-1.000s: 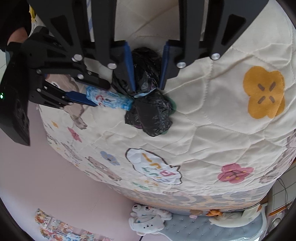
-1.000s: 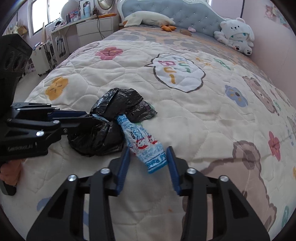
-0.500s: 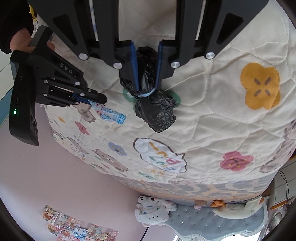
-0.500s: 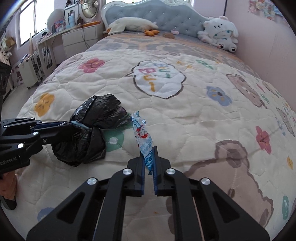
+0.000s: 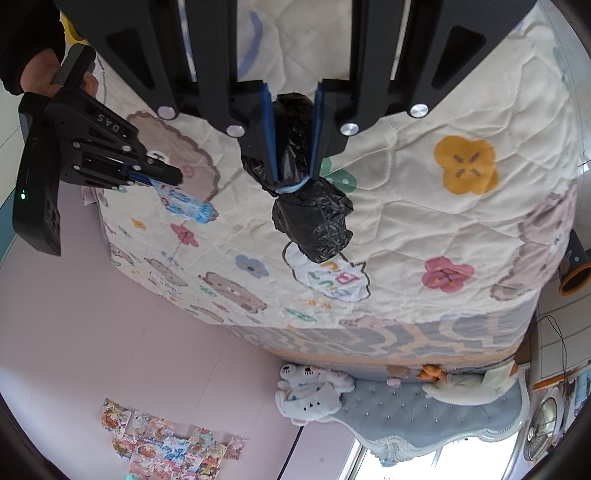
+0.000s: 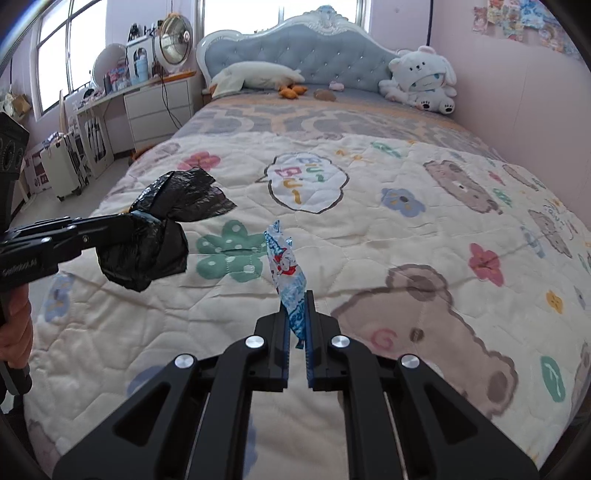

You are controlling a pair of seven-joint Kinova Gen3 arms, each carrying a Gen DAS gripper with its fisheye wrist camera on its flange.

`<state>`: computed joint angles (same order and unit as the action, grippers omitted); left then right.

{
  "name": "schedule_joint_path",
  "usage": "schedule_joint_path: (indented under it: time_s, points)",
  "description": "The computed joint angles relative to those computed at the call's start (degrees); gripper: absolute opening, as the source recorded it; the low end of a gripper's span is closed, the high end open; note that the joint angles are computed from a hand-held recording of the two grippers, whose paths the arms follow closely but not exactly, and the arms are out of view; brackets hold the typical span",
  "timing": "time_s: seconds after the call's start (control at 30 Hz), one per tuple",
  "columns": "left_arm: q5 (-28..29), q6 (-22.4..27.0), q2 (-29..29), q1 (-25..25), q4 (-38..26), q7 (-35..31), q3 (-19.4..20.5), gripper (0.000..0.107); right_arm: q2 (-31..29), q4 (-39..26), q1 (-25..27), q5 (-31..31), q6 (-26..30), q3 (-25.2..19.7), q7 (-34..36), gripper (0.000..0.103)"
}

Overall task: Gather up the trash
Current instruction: 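Carry the black bag and plastic bottle in both tools over the bin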

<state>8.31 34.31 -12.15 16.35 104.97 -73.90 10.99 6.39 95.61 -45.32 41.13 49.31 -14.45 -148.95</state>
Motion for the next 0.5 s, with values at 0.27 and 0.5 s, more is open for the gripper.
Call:
schedule_joint_path:
  time_s: [0.27, 0.5]
  points:
    - [-5.7, 5.5, -8.6, -2.6, -1.0, 7.5, 6.3, 0.015, -9.2, 3.8, -1.9, 3.2, 8.1, -6.9, -9.3, 0.006]
    - [-6.8, 11.1, -16.4, -3.9, -2.9, 11.1, 11.2, 0.016, -16.2, 5.6, -1.2, 3.6, 18.0, -17.5, -18.6, 0.006]
